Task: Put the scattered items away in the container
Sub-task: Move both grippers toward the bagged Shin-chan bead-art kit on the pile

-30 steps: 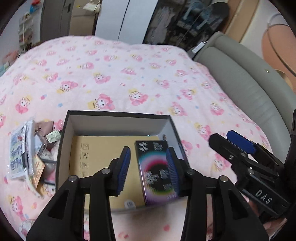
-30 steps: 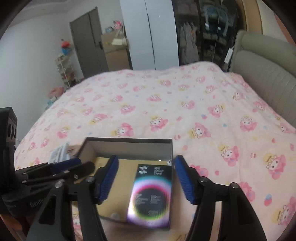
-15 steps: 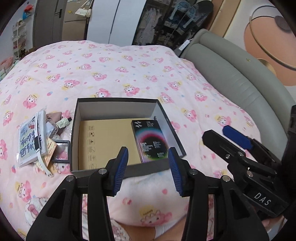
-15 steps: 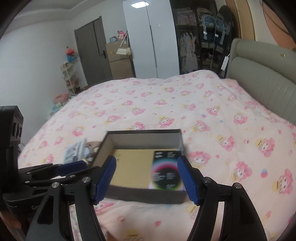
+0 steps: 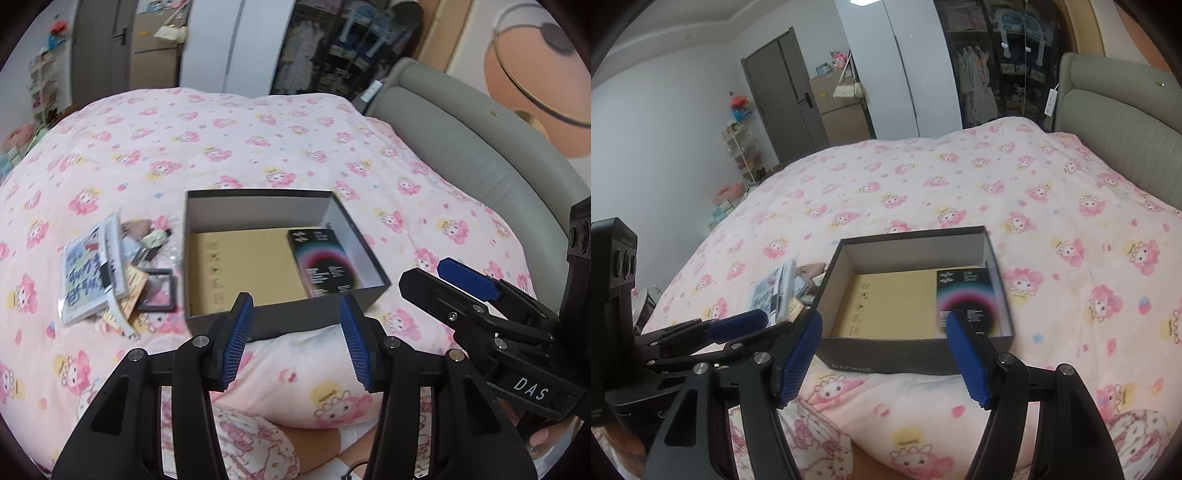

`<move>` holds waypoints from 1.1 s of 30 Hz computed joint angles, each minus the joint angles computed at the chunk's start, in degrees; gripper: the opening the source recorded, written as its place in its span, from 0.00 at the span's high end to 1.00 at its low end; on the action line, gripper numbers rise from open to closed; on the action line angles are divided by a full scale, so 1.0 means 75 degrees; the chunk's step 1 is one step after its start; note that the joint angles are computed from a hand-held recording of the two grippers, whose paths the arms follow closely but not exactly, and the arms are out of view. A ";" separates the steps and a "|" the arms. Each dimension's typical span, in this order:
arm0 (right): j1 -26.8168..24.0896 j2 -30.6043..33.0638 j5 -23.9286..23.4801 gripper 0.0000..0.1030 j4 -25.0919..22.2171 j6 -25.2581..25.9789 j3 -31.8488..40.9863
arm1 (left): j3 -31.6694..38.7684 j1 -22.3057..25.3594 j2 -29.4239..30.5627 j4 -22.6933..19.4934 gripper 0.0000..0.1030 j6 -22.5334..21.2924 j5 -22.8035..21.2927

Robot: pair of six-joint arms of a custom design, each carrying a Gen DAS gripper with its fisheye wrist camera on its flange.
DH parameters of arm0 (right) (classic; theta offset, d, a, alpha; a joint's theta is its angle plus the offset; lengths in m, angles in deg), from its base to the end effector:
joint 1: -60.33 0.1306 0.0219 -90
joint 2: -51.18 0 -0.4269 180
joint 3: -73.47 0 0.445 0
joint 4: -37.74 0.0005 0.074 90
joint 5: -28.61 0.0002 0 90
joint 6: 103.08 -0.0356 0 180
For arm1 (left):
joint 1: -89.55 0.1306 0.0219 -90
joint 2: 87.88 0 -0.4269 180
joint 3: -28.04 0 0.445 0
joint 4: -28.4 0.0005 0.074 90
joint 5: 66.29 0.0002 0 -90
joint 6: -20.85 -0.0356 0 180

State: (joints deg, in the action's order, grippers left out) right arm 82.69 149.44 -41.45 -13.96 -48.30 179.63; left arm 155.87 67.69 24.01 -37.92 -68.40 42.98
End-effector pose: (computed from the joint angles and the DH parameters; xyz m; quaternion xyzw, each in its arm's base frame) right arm 0.5610 0.2171 0.5397 0.1690 0.8926 0.0465 0.4153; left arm 0.6241 -0.2636 0.5659 0.2257 0.9015 -0.2199 0.2968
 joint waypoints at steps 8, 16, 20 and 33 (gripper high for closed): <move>0.0384 0.0653 -0.0227 0.35 -0.0080 0.0413 0.0824 | -0.0525 0.0545 -0.0347 0.0096 0.52 0.0232 -0.0068; 0.0505 0.1166 -0.0633 0.35 -0.0278 0.0419 0.1389 | -0.0882 0.0841 -0.0532 0.0346 0.52 0.0187 -0.0370; 0.0561 0.1446 -0.0730 0.35 -0.0378 0.0419 0.1696 | -0.0960 0.0990 -0.0532 0.0355 0.52 0.0194 -0.0413; 0.0585 0.2473 -0.1284 0.35 -0.0943 0.0450 0.2780 | -0.1031 0.1459 -0.0159 0.0391 0.53 0.0473 -0.0089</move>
State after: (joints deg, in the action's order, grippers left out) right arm 87.08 167.99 -51.08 -21.04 -44.93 200.48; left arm 148.14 78.64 22.82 -34.99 -64.85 42.31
